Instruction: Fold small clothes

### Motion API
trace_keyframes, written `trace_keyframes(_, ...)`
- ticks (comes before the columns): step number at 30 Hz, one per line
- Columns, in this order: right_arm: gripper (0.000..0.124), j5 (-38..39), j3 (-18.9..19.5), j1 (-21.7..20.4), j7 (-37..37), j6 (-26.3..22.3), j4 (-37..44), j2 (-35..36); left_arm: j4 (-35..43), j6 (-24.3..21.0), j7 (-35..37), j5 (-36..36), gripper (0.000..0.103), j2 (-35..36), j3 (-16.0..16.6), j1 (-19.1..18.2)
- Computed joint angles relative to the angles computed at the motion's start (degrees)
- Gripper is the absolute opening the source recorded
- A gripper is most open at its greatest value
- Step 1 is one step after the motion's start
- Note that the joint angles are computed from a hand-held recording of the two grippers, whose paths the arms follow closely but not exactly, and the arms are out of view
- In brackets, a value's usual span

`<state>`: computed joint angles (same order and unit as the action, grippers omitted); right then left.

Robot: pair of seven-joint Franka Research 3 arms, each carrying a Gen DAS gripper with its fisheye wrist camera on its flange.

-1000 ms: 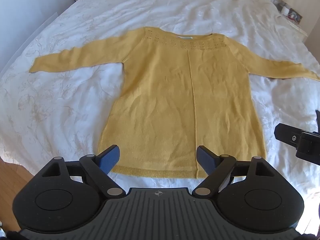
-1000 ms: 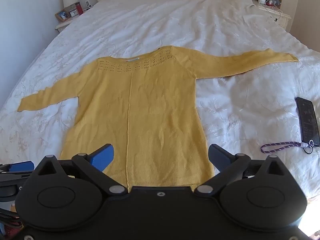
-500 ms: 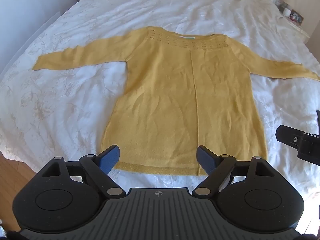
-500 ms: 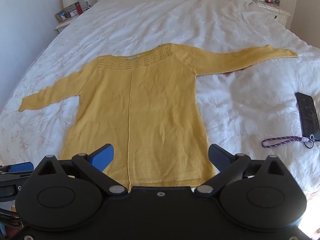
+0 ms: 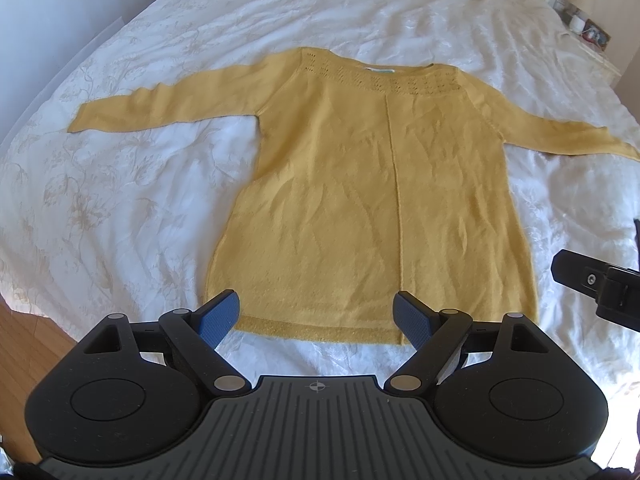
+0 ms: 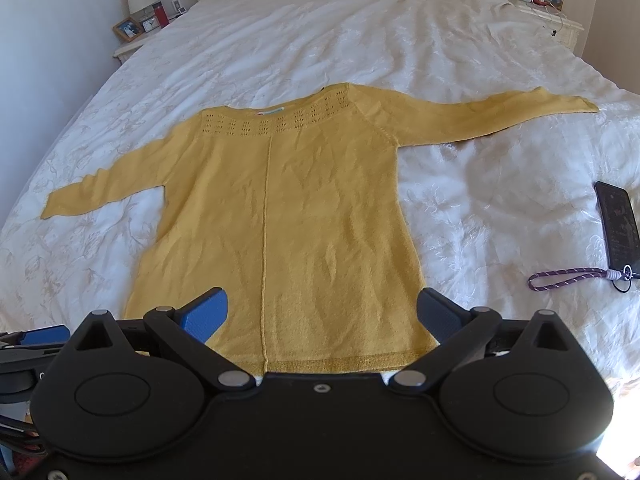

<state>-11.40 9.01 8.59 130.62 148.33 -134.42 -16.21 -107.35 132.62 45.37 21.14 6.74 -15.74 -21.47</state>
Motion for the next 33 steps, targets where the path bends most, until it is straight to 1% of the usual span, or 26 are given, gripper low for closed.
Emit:
trace_keyframes(14, 0.101, 1.0, -0.6, 0.7, -1.4, -0.3, 0.9, 1.1, 0.5, -0.4, -0.5, -0.1, 0.084, 0.4, 0.2, 0.1)
trace_keyframes(33, 0.101, 2.8, -1.3, 1.5, -2.3, -1.4, 2.0, 2.7, 1.4, -1.4, 1.3, -1.6, 0.084, 1.6, 0.3, 0.4)
